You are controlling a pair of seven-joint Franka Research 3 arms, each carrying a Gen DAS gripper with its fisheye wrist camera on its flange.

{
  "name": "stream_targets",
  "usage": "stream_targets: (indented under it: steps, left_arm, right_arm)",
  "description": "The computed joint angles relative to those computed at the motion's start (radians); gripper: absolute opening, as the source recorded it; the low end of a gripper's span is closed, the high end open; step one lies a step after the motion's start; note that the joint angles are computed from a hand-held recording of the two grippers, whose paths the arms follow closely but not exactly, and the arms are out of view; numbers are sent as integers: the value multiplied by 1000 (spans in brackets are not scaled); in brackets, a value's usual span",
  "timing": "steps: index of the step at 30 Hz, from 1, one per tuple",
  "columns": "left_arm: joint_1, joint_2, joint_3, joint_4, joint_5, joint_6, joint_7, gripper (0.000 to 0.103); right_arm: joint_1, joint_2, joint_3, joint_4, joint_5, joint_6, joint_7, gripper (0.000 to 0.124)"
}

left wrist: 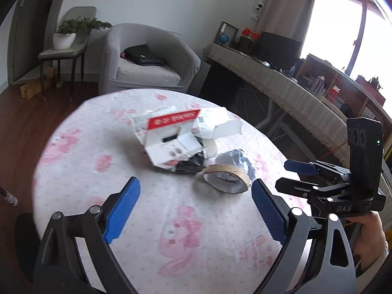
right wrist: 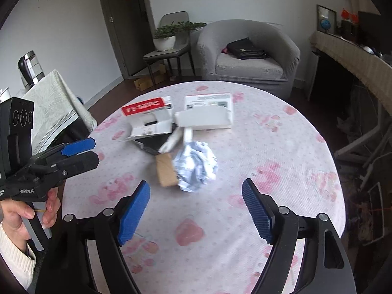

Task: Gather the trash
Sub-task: 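Reach both grippers toward the remaining foil ball and tape roll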

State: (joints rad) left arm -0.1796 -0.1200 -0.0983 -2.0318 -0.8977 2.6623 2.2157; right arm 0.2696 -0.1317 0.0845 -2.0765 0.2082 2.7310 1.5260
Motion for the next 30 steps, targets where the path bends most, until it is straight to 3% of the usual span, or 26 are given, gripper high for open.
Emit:
stream_targets:
  steps: [12, 15, 18, 30]
  left_arm:
    - [22, 125, -61, 113, 146, -103, -103, 95]
    - [41, 151, -72, 157, 126, -160, -109, 95]
    - [49, 160, -85, 173, 126, -145, -104, 95]
    - [72, 221, -118, 250, 135, -214, -106, 87]
  right_arm:
    - [-16, -17, -50, -32, 183, 13, -116, 80]
    - [-25, -12, -51, -31, 189, 5, -127, 80]
    - [-31, -6, -55, -29, 198, -5, -142, 80]
    - [-40, 12, -65, -11, 277, -30, -218, 80]
